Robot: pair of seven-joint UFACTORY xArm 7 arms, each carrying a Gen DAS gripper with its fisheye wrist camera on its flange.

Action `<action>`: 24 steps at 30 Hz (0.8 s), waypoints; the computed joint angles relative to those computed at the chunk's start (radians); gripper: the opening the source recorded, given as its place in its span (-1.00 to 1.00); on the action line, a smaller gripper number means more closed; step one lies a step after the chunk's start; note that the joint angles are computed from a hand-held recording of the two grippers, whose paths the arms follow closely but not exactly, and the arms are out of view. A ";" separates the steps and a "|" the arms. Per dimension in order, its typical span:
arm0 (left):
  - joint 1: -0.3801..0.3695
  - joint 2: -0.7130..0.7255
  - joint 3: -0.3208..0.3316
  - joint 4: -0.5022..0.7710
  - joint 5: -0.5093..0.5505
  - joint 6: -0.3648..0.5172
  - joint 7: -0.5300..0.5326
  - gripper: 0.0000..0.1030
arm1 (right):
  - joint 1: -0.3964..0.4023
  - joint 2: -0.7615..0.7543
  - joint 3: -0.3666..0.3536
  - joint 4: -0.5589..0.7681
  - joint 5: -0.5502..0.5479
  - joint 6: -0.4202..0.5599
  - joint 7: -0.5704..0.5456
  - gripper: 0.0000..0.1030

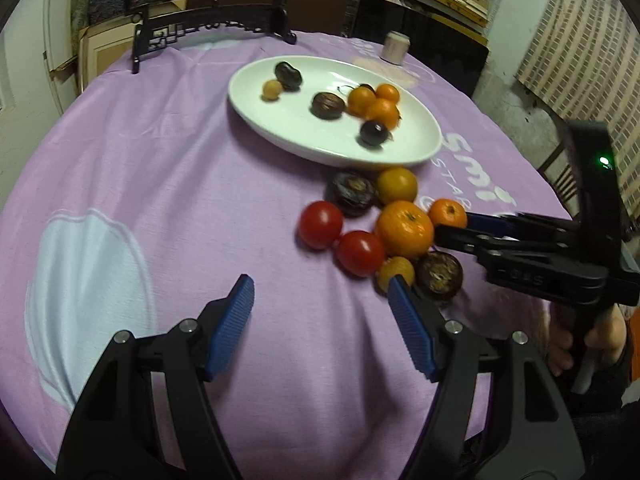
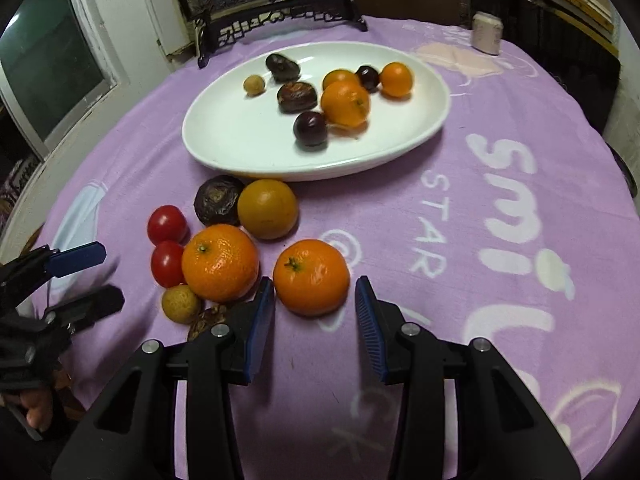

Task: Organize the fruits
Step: 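Grasp a tangerine with the right tool while the left tool grasps a red tomato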

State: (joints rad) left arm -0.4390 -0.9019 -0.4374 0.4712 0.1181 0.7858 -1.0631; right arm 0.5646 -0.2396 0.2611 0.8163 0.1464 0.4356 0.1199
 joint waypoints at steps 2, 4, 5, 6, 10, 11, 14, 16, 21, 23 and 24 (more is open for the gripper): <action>0.002 0.021 -0.002 0.007 -0.001 0.001 0.001 0.38 | -0.020 -0.006 0.026 -0.004 -0.010 -0.004 0.001 -0.26; 0.005 0.040 -0.003 0.013 -0.001 0.010 -0.001 0.38 | 0.049 -0.020 -0.039 -0.013 0.094 0.005 -0.083 -0.26; 0.007 0.047 -0.002 0.015 0.001 0.016 -0.002 0.38 | 0.050 -0.035 -0.041 -0.022 0.108 0.006 -0.092 -0.26; 0.012 0.064 -0.005 0.023 0.005 0.029 -0.002 0.38 | 0.039 -0.049 -0.031 -0.030 0.096 0.004 -0.081 -0.26; 0.027 0.133 -0.020 0.060 0.041 0.043 0.000 0.33 | 0.033 -0.085 -0.034 -0.055 0.097 0.004 -0.078 -0.26; 0.030 0.152 -0.020 0.070 0.048 0.032 -0.001 0.32 | 0.036 -0.088 -0.037 -0.059 0.105 0.003 -0.083 -0.26; 0.048 0.202 -0.022 0.092 0.079 -0.001 -0.010 0.02 | 0.040 -0.100 -0.043 -0.068 0.119 0.002 -0.092 -0.26; 0.057 0.232 -0.018 0.104 0.098 -0.032 -0.014 -0.18 | 0.045 -0.112 -0.049 -0.074 0.132 0.003 -0.102 -0.26; 0.067 0.260 -0.004 0.105 0.121 -0.086 -0.030 -0.36 | 0.041 -0.147 -0.054 -0.095 0.142 0.001 -0.098 -0.26; 0.063 0.260 -0.007 0.105 0.126 -0.087 -0.037 -0.36 | 0.039 -0.156 -0.055 -0.101 0.143 -0.001 -0.095 -0.26; 0.058 0.255 -0.004 0.101 0.124 -0.089 -0.038 -0.37 | 0.040 -0.158 -0.055 -0.102 0.144 -0.002 -0.095 -0.26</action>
State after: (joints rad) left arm -0.3810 -0.6467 -0.4409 0.5720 0.2417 0.6970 -1.1011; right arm 0.6049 -0.3972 0.2057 0.7142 0.2902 0.4335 0.0253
